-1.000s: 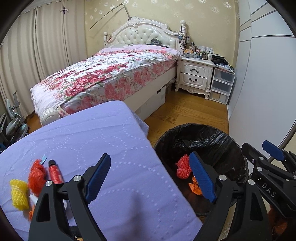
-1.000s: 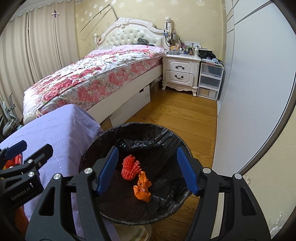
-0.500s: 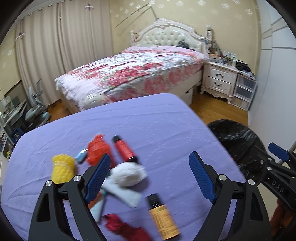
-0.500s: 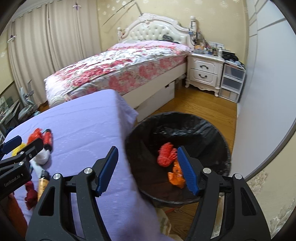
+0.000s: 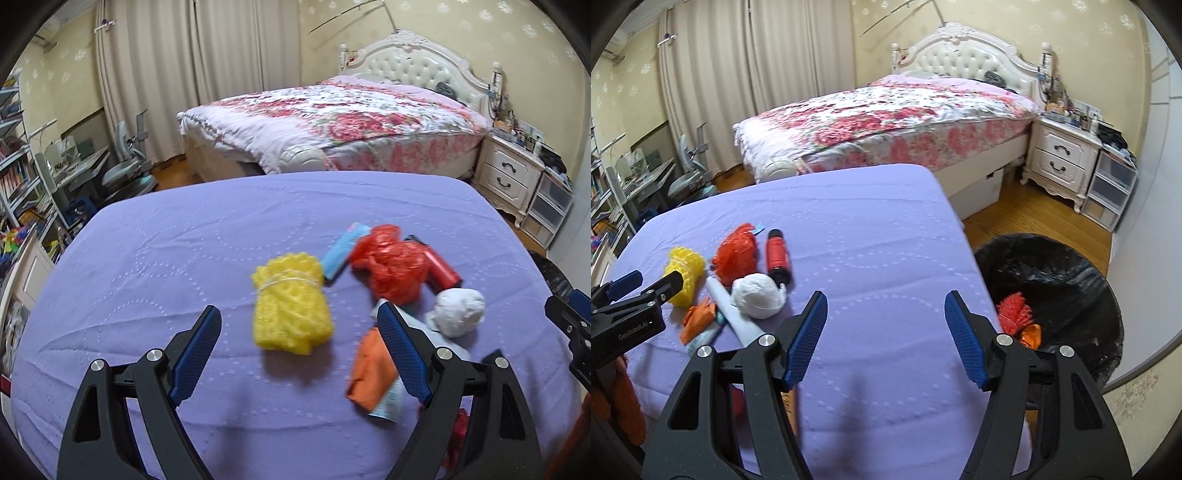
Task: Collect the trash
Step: 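Return both tools to the table and grasp the yellow foam net with the left tool, then grasp the red plastic bag with the right tool while the left tool holds the yellow net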
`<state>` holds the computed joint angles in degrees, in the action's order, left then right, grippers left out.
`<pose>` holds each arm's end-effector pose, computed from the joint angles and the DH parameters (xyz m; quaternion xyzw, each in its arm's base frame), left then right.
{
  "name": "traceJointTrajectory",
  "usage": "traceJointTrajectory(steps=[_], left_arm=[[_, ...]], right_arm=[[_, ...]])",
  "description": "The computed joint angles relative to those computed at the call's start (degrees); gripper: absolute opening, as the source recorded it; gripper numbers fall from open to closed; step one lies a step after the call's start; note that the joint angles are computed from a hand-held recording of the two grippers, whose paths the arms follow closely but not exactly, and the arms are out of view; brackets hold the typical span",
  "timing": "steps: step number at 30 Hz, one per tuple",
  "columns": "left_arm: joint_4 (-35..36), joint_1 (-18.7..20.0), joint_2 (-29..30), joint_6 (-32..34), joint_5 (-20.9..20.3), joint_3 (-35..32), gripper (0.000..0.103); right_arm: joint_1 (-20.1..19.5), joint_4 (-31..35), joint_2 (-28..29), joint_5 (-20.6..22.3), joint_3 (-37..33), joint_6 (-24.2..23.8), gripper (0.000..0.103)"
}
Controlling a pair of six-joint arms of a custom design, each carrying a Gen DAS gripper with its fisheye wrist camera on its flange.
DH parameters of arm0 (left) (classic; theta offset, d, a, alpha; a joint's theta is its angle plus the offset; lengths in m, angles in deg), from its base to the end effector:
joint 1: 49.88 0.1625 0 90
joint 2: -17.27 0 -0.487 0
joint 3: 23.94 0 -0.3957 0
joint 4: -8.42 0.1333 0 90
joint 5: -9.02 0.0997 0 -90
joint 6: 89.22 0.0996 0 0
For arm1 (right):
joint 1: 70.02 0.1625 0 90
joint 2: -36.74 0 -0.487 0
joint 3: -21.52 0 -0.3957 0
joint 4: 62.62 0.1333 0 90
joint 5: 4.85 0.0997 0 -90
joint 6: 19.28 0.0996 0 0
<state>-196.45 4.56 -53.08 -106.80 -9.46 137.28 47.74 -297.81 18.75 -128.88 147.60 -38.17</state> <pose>0.0331 -0.3453 0.2372 0.0040 0.8030 -0.4066 0.4358 0.2874 -0.3795 -0.0689 0.2735 -0.8693 0.3247 0.2531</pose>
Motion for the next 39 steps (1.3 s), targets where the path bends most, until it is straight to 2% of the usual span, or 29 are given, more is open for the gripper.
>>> traceJointTrajectory(steps=[5, 8, 10, 12, 15, 19, 24, 30, 36, 39], left_arm=[[-5.29, 5.17, -0.46, 7.02, -4.62, -2.19, 0.083], [-5.47, 7.56, -1.30, 9.53, -7.18, -2.93, 0.071], [-4.97, 8.85, -2.27, 10.46, -9.63, -3.31, 0.066], [-4.38, 9.64, -2.72, 11.24, -10.97, -3.51, 0.051], [-5.68, 10.06, -2.92, 13.07, -12.33, -2.94, 0.046], [-6.30, 9.81, -4.44, 13.89, -12.69, -2.35, 0.044], [-8.02, 9.49, -6.90, 15.89, -10.25, -1.57, 0.044], [-8.46, 10.95, -10.50, 18.04, -8.36, -1.34, 0.044], [-8.85, 12.44, -11.67, 19.29, -8.24, -1.75, 0.044], [-8.93, 12.72, -11.80, 19.67, -8.54, -1.84, 0.044]], right_arm=[[1.63, 3.32, 0.98, 0.08, -2.49, -0.07, 0.065], [2.44, 5.21, 1.38, 0.03, -3.89, 0.03, 0.065], [2.87, 5.86, 1.78, -0.01, -4.48, 0.01, 0.065], [3.28, 6.95, 2.08, -0.05, -5.27, 0.02, 0.065], [3.92, 8.77, 2.70, -0.01, -6.82, 0.15, 0.065], [5.09, 10.80, 3.21, 0.55, -8.18, 0.10, 0.065], [6.67, 13.74, 4.00, 1.61, -10.41, -0.34, 0.065], [7.97, 18.69, 5.47, 2.13, -14.16, -0.79, 0.064], [7.65, 24.80, 6.46, 2.41, -16.97, 0.84, 0.054], [7.39, 28.45, 6.47, 2.32, -18.03, 1.77, 0.042]])
